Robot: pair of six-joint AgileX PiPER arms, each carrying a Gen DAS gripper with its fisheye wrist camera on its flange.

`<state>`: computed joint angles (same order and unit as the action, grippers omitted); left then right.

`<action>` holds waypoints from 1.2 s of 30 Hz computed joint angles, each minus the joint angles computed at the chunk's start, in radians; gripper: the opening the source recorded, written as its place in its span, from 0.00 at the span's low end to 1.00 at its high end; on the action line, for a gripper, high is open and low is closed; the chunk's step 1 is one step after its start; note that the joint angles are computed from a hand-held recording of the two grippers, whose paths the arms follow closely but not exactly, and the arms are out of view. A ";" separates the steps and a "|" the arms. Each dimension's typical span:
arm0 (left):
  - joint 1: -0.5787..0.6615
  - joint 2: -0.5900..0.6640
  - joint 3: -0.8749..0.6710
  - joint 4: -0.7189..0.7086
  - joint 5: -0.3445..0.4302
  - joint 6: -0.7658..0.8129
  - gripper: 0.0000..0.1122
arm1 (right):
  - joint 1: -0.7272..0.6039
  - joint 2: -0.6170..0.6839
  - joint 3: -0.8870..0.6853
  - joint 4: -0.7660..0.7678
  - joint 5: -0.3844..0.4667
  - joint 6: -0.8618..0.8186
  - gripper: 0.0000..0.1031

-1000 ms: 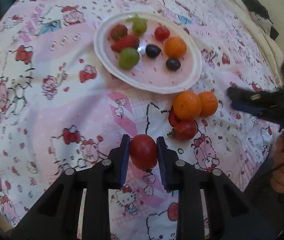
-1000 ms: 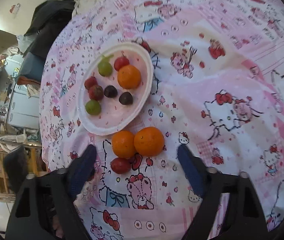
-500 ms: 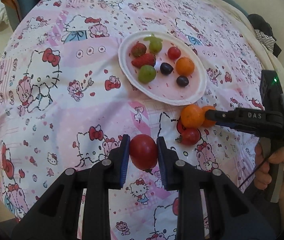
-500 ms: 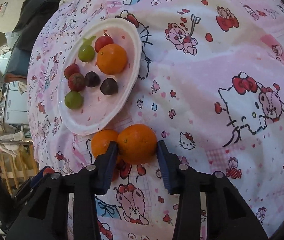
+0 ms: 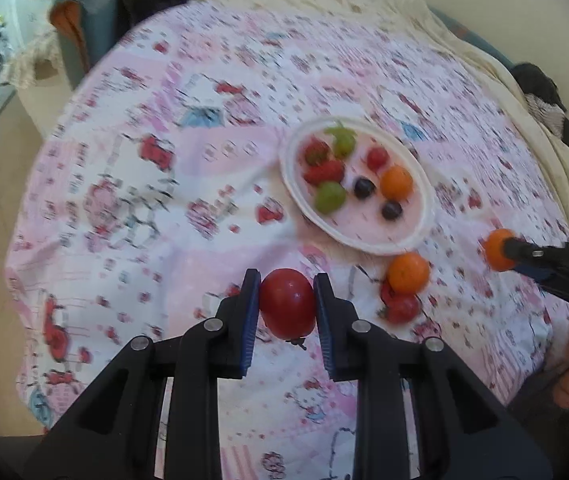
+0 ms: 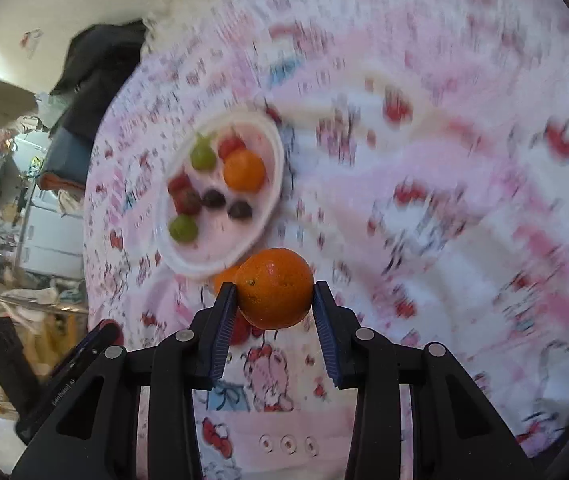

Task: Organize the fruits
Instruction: 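Grasp an orange with the right gripper while the left gripper holds the tomato, then carry the tomato and orange onto the plate and open both grippers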

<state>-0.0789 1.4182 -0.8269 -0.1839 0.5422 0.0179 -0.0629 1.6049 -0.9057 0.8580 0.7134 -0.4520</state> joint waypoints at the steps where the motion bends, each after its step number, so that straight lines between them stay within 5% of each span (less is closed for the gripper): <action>1: 0.009 -0.012 -0.007 0.015 -0.006 -0.017 0.20 | -0.002 -0.021 -0.001 0.018 -0.008 -0.018 0.39; 12: 0.057 0.029 -0.172 -0.044 -0.039 0.066 0.20 | 0.009 0.032 -0.173 0.164 0.002 -0.144 0.39; 27: -0.084 0.328 -0.356 0.023 -0.020 -0.013 0.21 | 0.064 0.388 -0.539 0.009 0.088 0.013 0.39; 36: -0.146 0.441 -0.388 -0.040 -0.003 0.068 0.21 | 0.100 0.515 -0.648 -0.050 0.148 0.076 0.41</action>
<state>-0.2252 1.8589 -1.2147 -0.2235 0.5388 0.0859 0.0369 2.1204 -1.5539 0.8077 0.8610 -0.3756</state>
